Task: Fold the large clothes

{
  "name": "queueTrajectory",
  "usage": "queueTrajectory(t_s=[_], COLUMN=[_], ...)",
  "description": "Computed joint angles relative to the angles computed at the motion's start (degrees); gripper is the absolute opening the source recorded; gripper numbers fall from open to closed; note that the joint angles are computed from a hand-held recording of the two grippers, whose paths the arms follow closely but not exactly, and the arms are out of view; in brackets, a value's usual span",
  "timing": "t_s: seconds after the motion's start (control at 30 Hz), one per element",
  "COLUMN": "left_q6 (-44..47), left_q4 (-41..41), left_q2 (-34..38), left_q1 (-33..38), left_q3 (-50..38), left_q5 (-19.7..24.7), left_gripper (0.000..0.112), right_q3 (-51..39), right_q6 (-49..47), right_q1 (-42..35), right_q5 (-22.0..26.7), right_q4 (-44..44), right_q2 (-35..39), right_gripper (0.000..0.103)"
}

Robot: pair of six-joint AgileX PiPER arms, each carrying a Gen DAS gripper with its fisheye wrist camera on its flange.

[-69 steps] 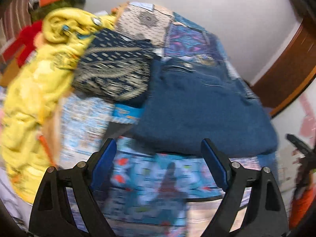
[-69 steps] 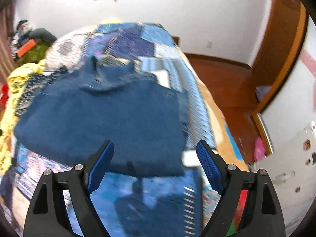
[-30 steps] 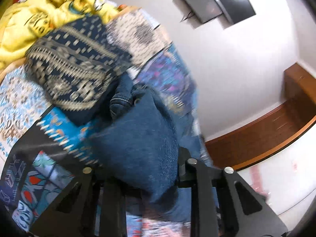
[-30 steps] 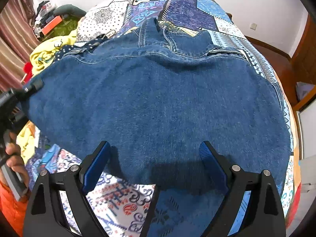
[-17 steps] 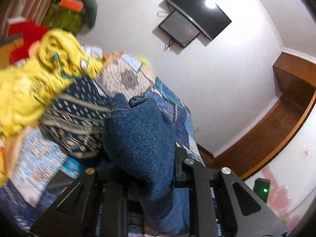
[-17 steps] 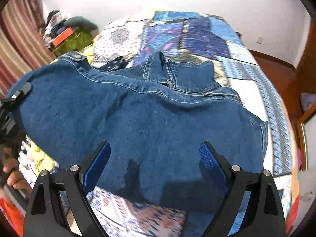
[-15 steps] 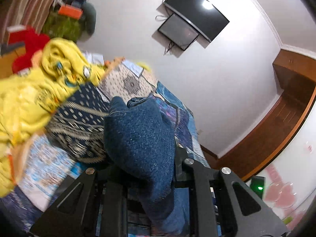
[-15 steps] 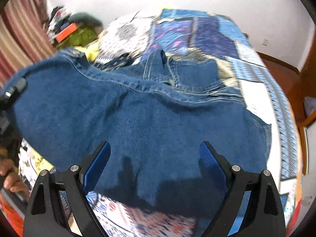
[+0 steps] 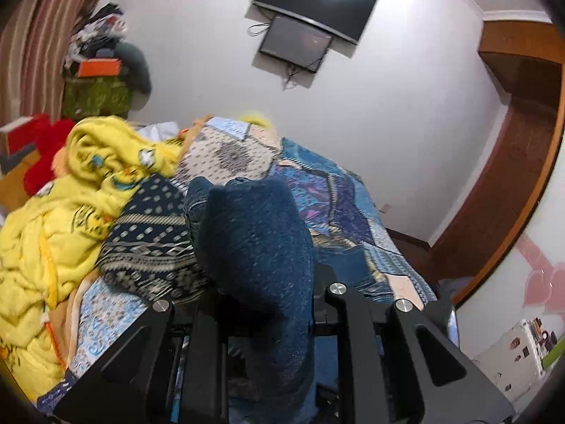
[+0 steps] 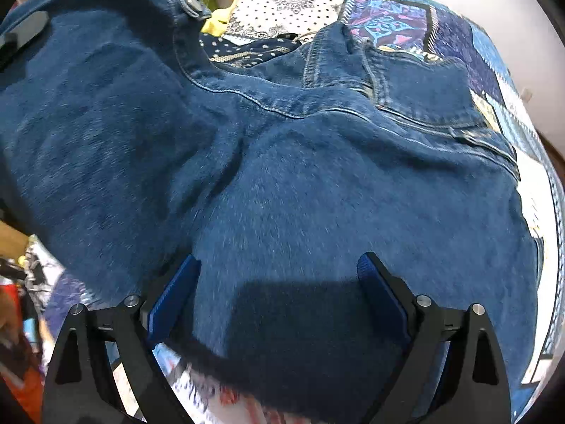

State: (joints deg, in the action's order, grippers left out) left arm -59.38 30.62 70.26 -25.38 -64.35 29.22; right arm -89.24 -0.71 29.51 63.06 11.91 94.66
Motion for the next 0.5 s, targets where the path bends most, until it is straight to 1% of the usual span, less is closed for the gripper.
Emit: queueTrajectory(t_s=[0.03, 0.13, 0.2, 0.27, 0.33, 0.4, 0.5], left_q6=[0.32, 0.99, 2.21, 4.72, 8.79, 14.09, 19.92], left_q4=[0.23, 2.52, 3.71, 3.51, 1.35, -2.93, -8.82], left_q2=[0.92, 5.27, 10.07, 15.21, 20.95, 26.75, 32.47], left_q1=[-0.92, -5.82, -10.23, -13.91, -17.16, -19.54, -21.92], left_q3=[-1.41, -7.44, -13.68, -19.6, -25.9, -31.63, -35.65], left_q5=[0.05, 0.33, 1.8, 2.38, 3.45, 4.75, 6.57], left_gripper=[0.018, 0.018, 0.018, 0.018, 0.018, 0.017, 0.017], right_q3=[0.72, 5.86, 9.54, 12.9, 15.73, 18.44, 21.15], right_q6=[0.49, 1.07, 2.24, 1.68, 0.63, -2.29, -5.71], right_q1=[-1.09, -5.83, -9.9, -16.07, -22.27, -30.65, -41.07], right_q5=[0.14, -1.9, -2.76, -2.9, -2.02, -0.11, 2.38], right_q4=[0.45, 0.81, -0.04, 1.35, 2.91, 5.18, 7.34], right_q2=[-1.55, -8.0, -12.87, -17.28, -21.13, -24.34, -26.79], right_gripper=[0.091, 0.091, 0.091, 0.091, 0.091, 0.091, 0.091])
